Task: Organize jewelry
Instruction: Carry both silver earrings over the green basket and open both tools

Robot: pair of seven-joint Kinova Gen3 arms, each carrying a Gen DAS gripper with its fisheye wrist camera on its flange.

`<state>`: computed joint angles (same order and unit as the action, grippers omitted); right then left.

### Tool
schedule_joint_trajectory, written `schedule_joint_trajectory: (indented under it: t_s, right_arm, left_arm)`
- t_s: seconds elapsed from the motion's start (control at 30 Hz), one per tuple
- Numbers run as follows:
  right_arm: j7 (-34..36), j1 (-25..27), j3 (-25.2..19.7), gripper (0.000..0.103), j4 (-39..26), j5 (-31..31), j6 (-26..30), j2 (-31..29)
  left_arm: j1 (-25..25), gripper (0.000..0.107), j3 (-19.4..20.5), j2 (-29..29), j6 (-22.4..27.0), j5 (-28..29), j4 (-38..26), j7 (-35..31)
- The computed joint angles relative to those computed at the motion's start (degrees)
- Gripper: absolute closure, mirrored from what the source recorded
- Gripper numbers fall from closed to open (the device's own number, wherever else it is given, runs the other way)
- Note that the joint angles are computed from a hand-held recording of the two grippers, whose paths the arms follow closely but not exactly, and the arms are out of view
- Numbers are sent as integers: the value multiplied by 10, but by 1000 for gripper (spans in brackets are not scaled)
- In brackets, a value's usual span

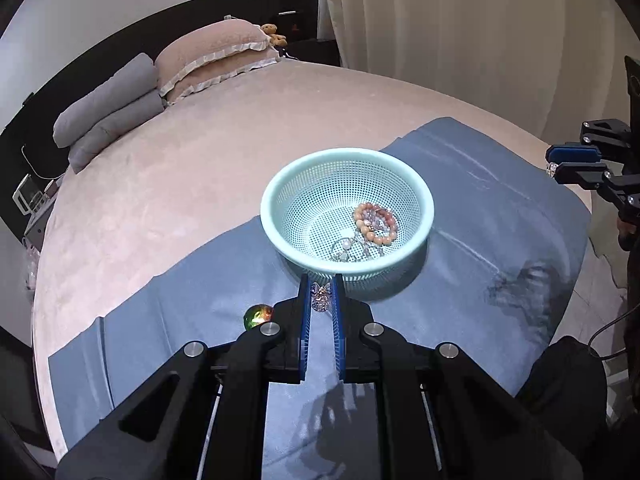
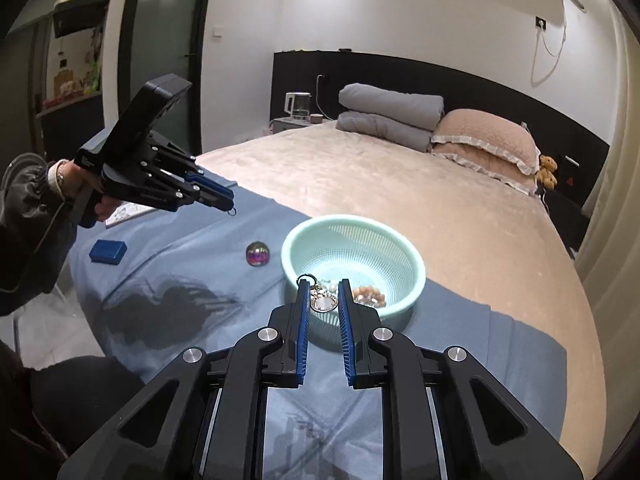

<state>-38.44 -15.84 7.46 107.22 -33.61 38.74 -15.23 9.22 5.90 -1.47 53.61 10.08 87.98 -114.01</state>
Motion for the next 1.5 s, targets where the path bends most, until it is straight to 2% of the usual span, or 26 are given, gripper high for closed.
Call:
schedule_joint_trajectory:
  t_s: [0.2,0.53,0.63,0.73,0.93,1.1,1.27,1.4,1.43,1.47,1.5]
  right_arm:
    - [21,4,4,90,-55,-21,20,47]
    - [67,68,-47,90,-131,-77,44,166]
    - [55,87,-71,90,-152,-68,45,207]
    - [27,82,-81,90,-167,-33,36,238]
    - [16,118,-127,90,-185,-19,34,288]
    - [-13,126,-147,90,-200,18,32,309]
    - [-32,138,-157,89,-205,28,31,323]
    - [-37,142,-163,89,-187,30,2,316]
    - [-35,146,-165,89,-183,29,-1,313]
    - [-41,141,-162,87,-175,36,-12,307]
    - [-49,134,-157,75,-165,46,-28,298]
  left_arm:
    - [15,97,14,58,30,-35,-82,42]
    - [23,97,20,140,29,-20,-140,25]
    - [25,97,20,171,39,-21,-159,26]
    - [34,97,18,203,55,-37,-179,33]
    - [38,97,16,247,68,-44,-198,34]
    - [43,97,18,270,74,-46,-208,29]
    - [52,97,17,288,84,-54,-224,30]
    - [68,95,8,285,79,-78,-221,37]
    - [66,94,9,284,79,-78,-220,37]
    - [66,83,8,279,75,-79,-216,40]
    - [70,58,4,272,66,-86,-207,48]
